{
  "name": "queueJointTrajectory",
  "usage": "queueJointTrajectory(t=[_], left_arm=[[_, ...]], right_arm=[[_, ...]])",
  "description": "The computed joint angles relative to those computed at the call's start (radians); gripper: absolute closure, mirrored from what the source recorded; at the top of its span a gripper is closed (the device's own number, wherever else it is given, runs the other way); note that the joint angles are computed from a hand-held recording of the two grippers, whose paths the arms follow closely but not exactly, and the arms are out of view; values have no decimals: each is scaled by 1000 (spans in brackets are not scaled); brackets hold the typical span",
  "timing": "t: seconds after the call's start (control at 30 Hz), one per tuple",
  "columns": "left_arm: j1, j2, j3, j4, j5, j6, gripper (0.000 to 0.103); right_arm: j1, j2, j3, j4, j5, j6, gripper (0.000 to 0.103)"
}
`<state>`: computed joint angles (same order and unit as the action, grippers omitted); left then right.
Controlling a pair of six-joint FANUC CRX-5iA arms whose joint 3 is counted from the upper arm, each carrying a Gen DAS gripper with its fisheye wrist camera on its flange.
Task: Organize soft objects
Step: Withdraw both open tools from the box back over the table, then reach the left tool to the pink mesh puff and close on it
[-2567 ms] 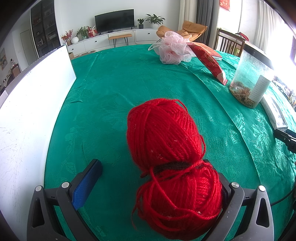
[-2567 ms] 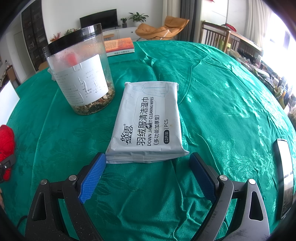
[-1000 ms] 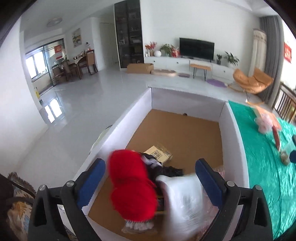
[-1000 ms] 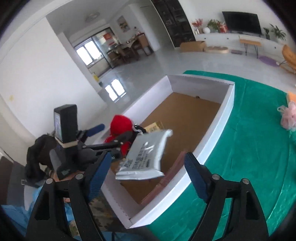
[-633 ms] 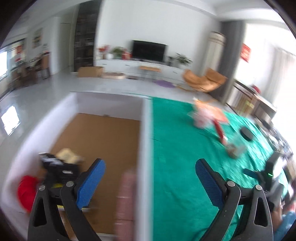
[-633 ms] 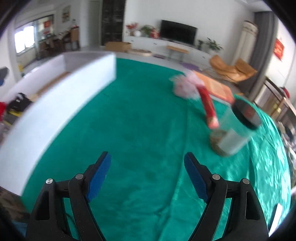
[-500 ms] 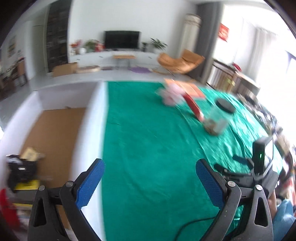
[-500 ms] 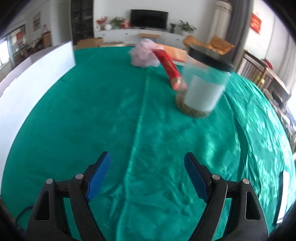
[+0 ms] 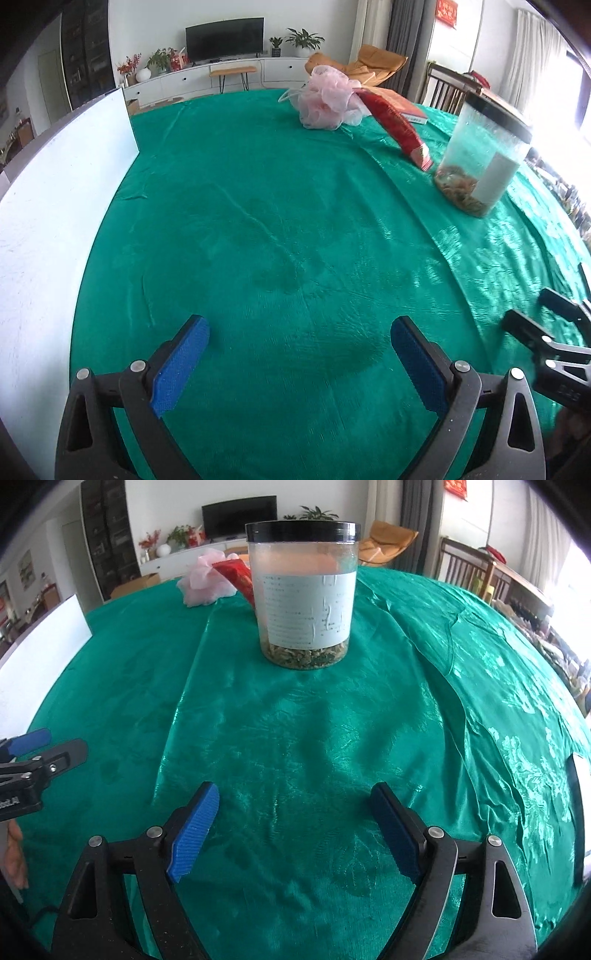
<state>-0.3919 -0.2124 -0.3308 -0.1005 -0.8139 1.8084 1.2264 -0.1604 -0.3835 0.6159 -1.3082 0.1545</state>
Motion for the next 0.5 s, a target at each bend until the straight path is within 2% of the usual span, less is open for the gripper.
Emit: queueJointTrajectory(t=[0.13, 0.5], left_arm=[[-27, 30, 34, -49, -29, 22, 0], [-27, 32, 34, -53, -26, 22, 0]], right_arm=[[1, -1, -2, -6, -1, -1, 12], [2, 0, -1, -9, 1, 3, 10]])
